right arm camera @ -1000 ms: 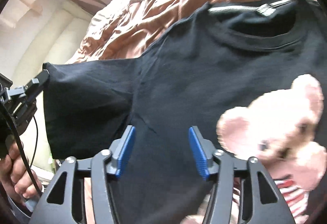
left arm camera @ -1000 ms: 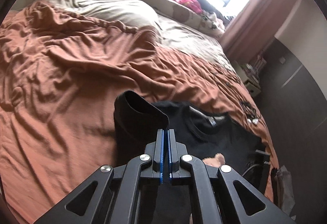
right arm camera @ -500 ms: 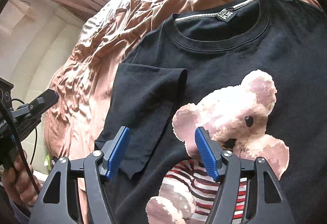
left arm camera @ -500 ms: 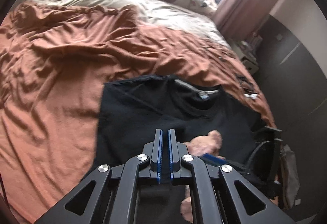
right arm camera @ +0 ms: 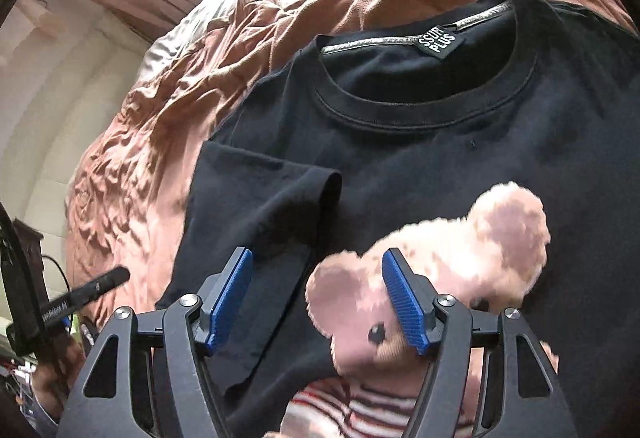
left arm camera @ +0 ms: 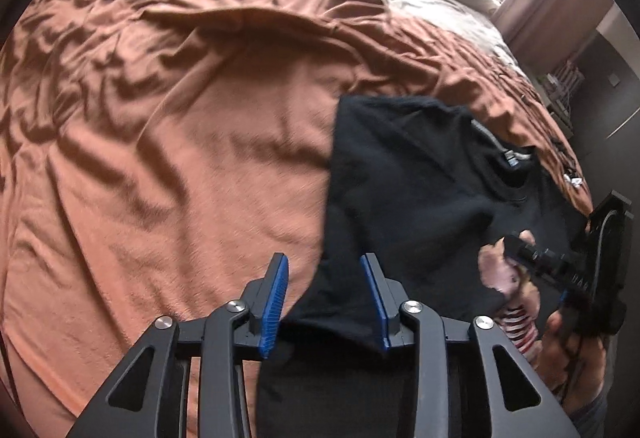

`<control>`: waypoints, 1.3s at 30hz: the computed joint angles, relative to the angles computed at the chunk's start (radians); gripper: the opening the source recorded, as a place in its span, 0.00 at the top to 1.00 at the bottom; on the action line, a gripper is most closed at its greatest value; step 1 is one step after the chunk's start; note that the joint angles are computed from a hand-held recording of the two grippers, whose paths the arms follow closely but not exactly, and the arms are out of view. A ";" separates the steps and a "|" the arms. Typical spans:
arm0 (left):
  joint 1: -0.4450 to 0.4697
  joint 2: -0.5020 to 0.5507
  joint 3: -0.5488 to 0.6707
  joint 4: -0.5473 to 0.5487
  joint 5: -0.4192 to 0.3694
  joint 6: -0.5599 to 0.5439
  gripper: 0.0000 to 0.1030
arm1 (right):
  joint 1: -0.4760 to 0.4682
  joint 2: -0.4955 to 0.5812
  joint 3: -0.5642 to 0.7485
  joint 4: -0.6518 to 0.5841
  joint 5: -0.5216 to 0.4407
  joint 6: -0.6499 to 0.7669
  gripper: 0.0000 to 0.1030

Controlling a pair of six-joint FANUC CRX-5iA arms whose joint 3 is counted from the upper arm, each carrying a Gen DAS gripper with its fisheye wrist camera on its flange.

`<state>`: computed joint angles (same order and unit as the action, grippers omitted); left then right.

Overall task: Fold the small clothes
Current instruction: 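Open the left gripper and withdraw it from the folded side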

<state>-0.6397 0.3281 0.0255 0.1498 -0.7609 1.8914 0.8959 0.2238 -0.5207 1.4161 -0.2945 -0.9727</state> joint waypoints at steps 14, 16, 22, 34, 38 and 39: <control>0.012 0.036 -0.046 -0.017 0.002 -0.023 0.62 | 0.134 0.174 0.344 -0.617 -0.387 0.716 0.56; 0.003 0.037 -0.030 -0.059 -0.013 0.010 0.62 | 0.155 0.220 0.446 -0.709 -0.512 0.834 0.67; -0.030 0.030 0.015 -0.176 -0.082 0.132 0.62 | 0.174 0.263 0.563 -0.839 -0.663 0.952 0.78; -0.035 -0.147 -0.105 -0.189 -0.042 0.230 0.51 | 0.258 0.082 0.350 -0.750 -0.605 0.750 0.48; -0.068 -0.195 -0.113 -0.246 -0.054 0.311 0.31 | 0.315 0.001 0.271 -0.699 -0.634 0.696 0.37; -0.079 -0.203 -0.109 -0.263 -0.061 0.330 0.28 | 0.328 -0.015 0.256 -0.686 -0.639 0.680 0.34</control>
<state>-0.7183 0.1248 -0.0830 -0.1135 -0.8222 2.2218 1.2243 0.2083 -0.2651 0.7299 -0.9335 -0.2930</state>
